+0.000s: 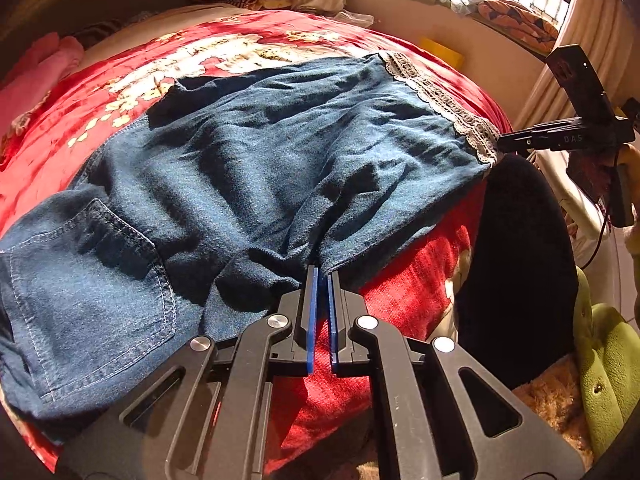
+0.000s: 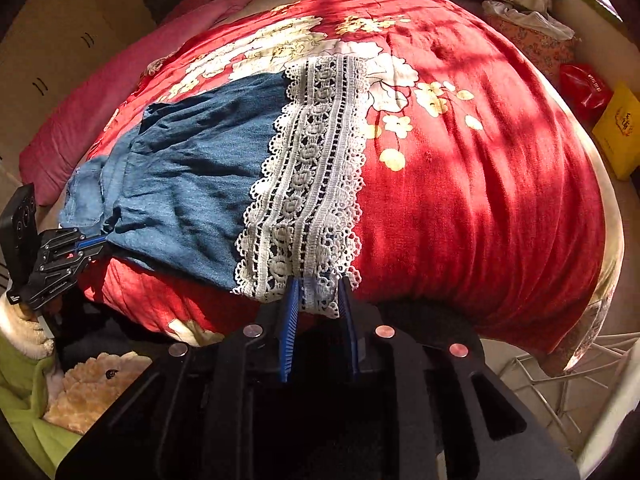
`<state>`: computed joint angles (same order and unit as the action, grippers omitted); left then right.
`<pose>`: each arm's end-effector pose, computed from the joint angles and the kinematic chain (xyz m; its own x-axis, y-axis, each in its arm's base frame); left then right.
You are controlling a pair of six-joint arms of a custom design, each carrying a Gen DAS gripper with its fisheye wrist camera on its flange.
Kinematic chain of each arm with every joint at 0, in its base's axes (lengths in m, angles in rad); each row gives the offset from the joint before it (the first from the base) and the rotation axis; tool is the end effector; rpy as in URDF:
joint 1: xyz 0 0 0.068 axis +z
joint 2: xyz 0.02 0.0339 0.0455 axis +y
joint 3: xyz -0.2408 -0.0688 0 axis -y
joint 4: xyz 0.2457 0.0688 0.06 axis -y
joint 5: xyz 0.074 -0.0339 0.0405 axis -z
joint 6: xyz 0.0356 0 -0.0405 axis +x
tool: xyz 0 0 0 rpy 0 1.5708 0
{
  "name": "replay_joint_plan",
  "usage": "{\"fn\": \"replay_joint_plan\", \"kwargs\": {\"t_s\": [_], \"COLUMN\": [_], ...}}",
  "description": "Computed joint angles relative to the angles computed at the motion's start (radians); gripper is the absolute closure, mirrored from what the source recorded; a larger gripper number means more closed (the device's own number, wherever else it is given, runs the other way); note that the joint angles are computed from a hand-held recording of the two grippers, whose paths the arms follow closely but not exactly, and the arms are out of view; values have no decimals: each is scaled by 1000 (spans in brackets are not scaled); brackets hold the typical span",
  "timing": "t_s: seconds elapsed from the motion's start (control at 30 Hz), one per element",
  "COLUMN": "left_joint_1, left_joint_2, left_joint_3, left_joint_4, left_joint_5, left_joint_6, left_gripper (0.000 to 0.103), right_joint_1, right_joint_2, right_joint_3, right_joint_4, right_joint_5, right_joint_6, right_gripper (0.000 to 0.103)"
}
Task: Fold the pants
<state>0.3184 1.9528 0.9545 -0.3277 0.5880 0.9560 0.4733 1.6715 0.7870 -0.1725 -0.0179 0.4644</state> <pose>0.3086 0.0809 0.0624 -0.6399 0.5047 -0.5794 0.6761 0.7282 -0.1124 0.2669 0.1374 0.1056 -0.9007 0.0419 -0.4324 -0.0673 0.9699 0.2341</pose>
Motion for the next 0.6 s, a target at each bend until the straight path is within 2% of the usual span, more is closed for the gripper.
{"fn": "replay_joint_plan", "kwargs": {"t_s": [0.13,0.23,0.33,0.37,0.43,0.6], "left_joint_1": [7,14,14,18,29,74], "left_joint_2": [-21,-35,-38,-39,-48,-63], "left_joint_3": [-15,-26,-34,-34,-41,-41], "left_joint_4": [-4,-13,-18,-28,-41,-66], "left_joint_5": [10,17,11,15,24,43], "left_joint_6": [8,24,30,39,57,71], "left_gripper": [102,99,89,81,75,64], "right_joint_1": [33,75,91,91,86,68], "right_joint_2": [-41,12,126,170,250,263], "right_joint_3": [7,70,169,208,265,222], "right_joint_4": [16,32,18,-7,-62,-5], "right_joint_5": [21,-4,-21,-15,-11,-41], "right_joint_6": [-3,-30,-49,-47,-44,-25], "right_gripper": [82,81,75,74,73,73]}}
